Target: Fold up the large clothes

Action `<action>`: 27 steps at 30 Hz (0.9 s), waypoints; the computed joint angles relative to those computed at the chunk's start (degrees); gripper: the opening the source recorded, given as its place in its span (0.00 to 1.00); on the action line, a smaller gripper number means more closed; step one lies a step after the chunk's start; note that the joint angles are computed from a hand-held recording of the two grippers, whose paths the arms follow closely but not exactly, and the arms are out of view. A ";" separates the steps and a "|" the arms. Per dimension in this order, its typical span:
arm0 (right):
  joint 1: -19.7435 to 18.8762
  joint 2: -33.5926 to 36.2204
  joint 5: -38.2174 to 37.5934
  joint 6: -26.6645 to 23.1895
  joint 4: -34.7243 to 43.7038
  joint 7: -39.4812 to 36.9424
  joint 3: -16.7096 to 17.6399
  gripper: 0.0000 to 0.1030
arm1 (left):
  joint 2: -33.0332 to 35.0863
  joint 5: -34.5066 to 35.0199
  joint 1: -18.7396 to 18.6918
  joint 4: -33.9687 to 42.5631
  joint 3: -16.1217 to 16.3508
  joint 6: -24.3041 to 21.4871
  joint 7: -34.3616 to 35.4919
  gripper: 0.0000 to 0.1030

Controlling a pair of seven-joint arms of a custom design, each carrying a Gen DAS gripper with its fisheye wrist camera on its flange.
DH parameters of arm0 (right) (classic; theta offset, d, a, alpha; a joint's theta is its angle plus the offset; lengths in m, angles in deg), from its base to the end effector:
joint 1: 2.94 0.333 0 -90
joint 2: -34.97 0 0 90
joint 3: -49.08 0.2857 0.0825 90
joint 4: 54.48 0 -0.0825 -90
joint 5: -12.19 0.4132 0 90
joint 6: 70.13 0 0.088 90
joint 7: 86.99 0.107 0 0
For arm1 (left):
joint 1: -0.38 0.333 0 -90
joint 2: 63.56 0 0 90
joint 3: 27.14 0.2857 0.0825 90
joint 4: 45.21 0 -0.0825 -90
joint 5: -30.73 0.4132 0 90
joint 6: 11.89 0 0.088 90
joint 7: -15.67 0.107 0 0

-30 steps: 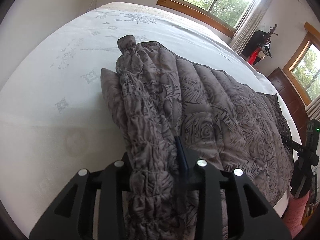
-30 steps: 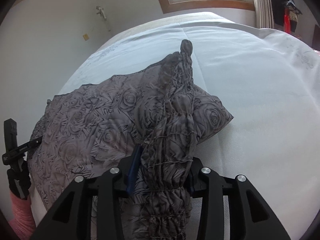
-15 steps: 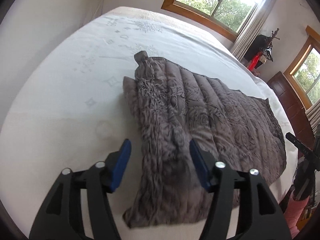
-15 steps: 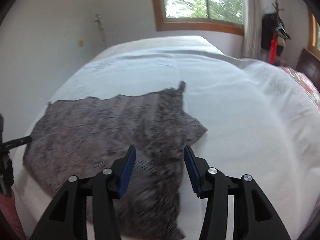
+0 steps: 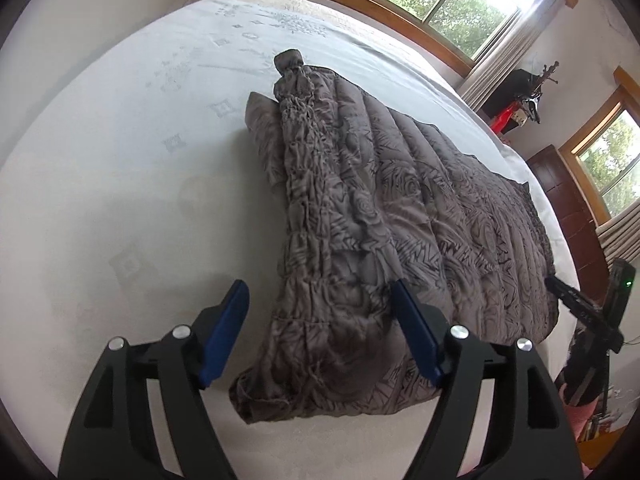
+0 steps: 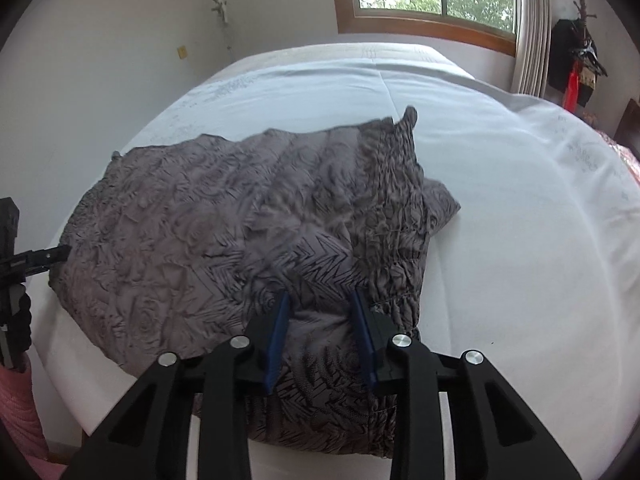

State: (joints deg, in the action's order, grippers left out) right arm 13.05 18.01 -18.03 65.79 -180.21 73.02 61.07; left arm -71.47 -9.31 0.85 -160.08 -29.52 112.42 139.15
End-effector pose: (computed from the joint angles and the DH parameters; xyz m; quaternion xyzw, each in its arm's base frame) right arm 0.4784 0.2551 0.5186 -0.5095 0.7941 -0.2333 0.2351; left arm 0.5791 -0.0451 0.5183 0.5579 -0.7582 0.3364 0.0253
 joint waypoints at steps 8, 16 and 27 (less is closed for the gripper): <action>-0.01 1.09 -0.13 0.98 -0.96 1.83 -0.05 0.30 | 3.52 -5.42 0.77 2.14 -0.25 -3.52 0.39 0.72; 0.66 2.34 -0.77 -0.98 0.30 4.30 -0.11 0.30 | 1.77 -5.00 -0.25 -0.47 -1.59 0.75 1.32 0.47; 1.22 3.73 1.32 -2.07 2.23 3.13 -1.27 0.30 | -0.34 -7.42 -1.11 -2.41 -0.55 1.81 0.15 0.27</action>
